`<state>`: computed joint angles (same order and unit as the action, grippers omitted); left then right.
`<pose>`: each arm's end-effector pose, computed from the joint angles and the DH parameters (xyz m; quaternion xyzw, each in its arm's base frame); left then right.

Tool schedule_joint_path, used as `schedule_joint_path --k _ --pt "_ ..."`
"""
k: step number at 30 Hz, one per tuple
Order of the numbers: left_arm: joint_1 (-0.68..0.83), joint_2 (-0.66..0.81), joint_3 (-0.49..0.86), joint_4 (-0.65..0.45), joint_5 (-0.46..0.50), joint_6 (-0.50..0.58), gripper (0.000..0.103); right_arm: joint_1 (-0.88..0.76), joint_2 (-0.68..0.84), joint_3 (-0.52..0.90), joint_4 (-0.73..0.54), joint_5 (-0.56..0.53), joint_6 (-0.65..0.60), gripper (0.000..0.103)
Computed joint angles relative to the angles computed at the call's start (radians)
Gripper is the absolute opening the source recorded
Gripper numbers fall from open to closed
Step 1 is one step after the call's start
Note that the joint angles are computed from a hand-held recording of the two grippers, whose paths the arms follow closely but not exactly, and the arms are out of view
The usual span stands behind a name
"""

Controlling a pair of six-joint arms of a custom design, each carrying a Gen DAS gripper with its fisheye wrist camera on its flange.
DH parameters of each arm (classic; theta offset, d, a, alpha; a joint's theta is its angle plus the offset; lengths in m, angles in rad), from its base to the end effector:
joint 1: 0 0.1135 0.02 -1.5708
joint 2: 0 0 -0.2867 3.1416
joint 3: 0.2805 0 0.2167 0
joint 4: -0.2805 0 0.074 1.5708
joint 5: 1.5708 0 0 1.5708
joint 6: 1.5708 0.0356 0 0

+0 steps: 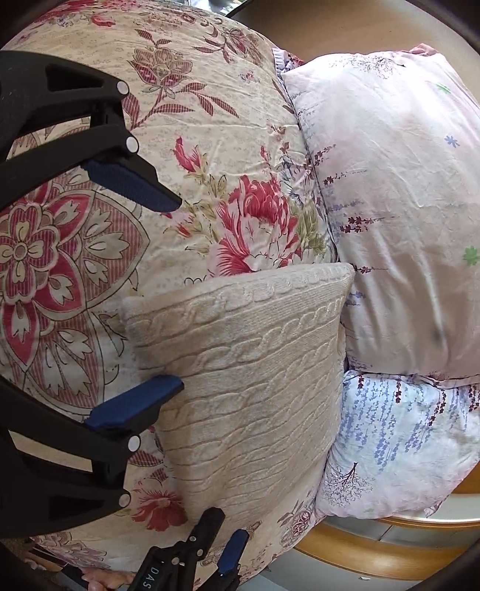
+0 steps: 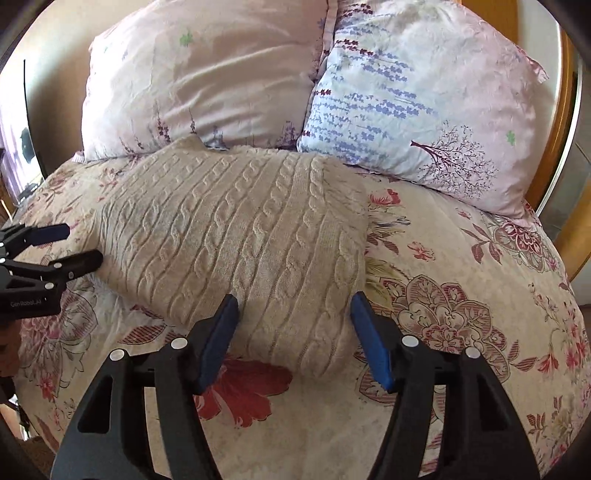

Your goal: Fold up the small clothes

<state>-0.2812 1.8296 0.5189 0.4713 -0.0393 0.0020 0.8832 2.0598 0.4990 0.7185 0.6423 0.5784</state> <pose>0.2675 -0.0758 0.1233 0.1248 0.9253 -0.0316 0.3566 0.1974 0.2067 0.0825 -0.0234 0.8934 0.0060 0.4486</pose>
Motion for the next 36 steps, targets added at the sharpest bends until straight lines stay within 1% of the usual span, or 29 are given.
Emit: schedule_joint_path --k 1,3,5,6,7,9,12,15,16,23,28,36 --pt "0.000 -0.011 -0.016 0.004 0.000 -0.002 0.096 0.007 -0.013 -0.027 0.022 0.001 0.024 0.076" --pt "-0.001 -0.028 -0.047 0.015 -0.002 -0.010 0.098 0.019 -0.033 -0.078 0.070 -0.001 0.058 0.084" --pt "-0.002 -0.035 -0.067 0.016 0.002 -0.024 0.099 0.038 -0.044 -0.101 0.078 0.014 0.096 0.091" --pt "-0.005 -0.037 -0.074 0.013 0.001 -0.032 0.099 0.048 -0.046 -0.100 0.060 0.028 0.120 0.095" --pt "-0.012 -0.038 -0.082 0.016 -0.003 -0.040 0.099 0.055 -0.049 -0.094 0.034 0.039 0.144 0.096" --pt "-0.030 -0.036 -0.094 0.022 -0.018 -0.051 0.100 0.073 -0.050 -0.063 -0.048 0.067 0.208 0.102" --pt "-0.059 -0.027 -0.099 0.026 -0.041 -0.068 0.101 0.087 -0.035 -0.032 -0.094 0.069 0.235 0.102" --pt "-0.074 -0.015 -0.087 0.009 -0.041 -0.085 0.101 0.103 -0.018 0.059 -0.275 0.097 0.303 0.102" --pt "-0.078 -0.010 -0.084 0.008 -0.043 -0.091 0.101 0.107 -0.008 0.073 -0.293 0.101 0.308 0.102" --pt "-0.095 0.031 -0.058 -0.011 -0.048 -0.116 0.101 0.109 0.044 0.109 -0.279 0.054 0.299 0.102" --pt "-0.113 0.052 -0.061 0.010 -0.075 -0.113 0.101 0.107 0.074 0.133 -0.284 0.041 0.296 0.102" --pt "-0.105 0.059 -0.058 0.017 -0.064 -0.106 0.101 0.105 0.102 0.175 -0.339 0.036 0.315 0.102"
